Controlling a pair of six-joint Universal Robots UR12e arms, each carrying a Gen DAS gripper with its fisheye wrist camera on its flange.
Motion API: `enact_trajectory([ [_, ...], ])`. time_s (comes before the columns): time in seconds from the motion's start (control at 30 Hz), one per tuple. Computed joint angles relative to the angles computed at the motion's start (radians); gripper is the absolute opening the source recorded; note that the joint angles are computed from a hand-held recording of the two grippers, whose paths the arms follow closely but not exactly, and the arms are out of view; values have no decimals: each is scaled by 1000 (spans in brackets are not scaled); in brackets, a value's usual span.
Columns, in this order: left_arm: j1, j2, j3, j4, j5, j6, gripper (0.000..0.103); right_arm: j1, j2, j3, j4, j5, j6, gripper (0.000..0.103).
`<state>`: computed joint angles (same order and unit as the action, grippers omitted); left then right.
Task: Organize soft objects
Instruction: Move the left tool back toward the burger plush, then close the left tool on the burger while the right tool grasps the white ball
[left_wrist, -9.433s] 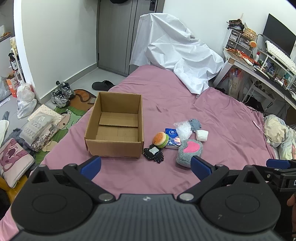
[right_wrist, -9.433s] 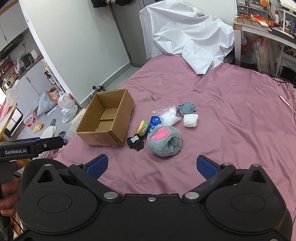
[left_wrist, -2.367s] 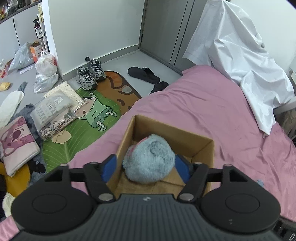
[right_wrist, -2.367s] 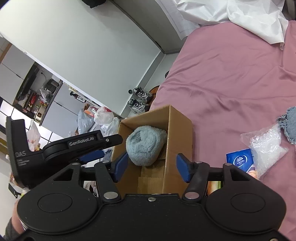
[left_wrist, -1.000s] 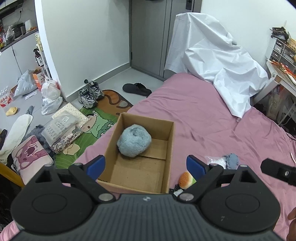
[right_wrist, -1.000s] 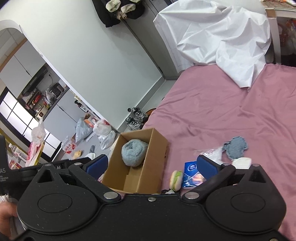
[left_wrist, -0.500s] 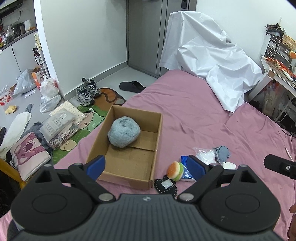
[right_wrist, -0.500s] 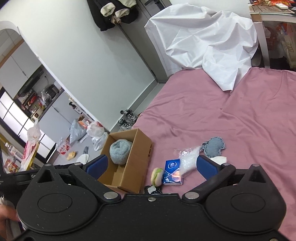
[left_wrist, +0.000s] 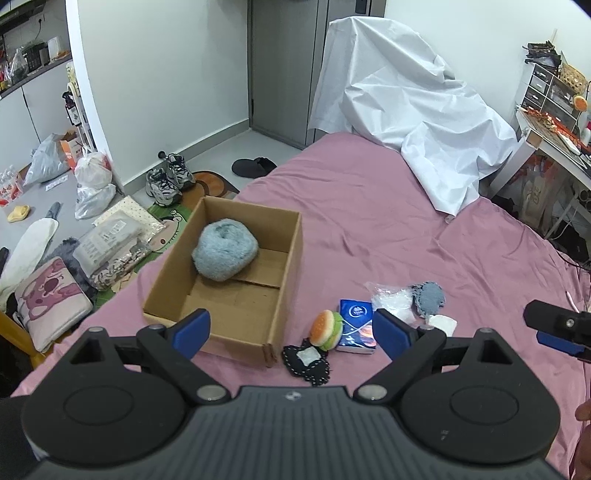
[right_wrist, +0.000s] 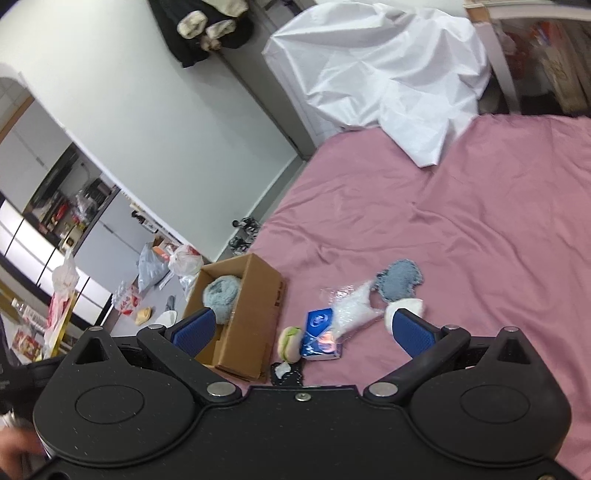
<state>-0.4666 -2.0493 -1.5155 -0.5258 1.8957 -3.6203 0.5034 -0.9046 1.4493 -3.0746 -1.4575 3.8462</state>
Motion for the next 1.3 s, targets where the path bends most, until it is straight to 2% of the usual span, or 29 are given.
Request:
enact_trajectory([
  [0.27, -3, -23, -3, 44, -27, -19, 93, -5, 12, -13, 78, 2, 18, 103],
  [0.4, 1, -38, 5, 49, -65, -22, 91, -9, 21, -23, 121, 6, 39, 103],
  [0.53, 0, -61, 22, 58, -80, -5, 90, -10, 32, -38, 154, -1, 58, 103],
  [0.73, 0, -98, 52, 39, -100, 4, 81, -13, 46, -54, 196, -8, 84, 103],
  [0.9, 3, -131, 83, 0, -122, -15, 66, -14, 54, -66, 219, -28, 94, 102],
  [1.2, 4, -186, 135, -62, -103, -13, 50, -18, 83, -106, 244, -27, 79, 92],
  [1.3, 4, -202, 150, -76, -98, -4, 48, -19, 95, -124, 260, -31, 77, 92],
])
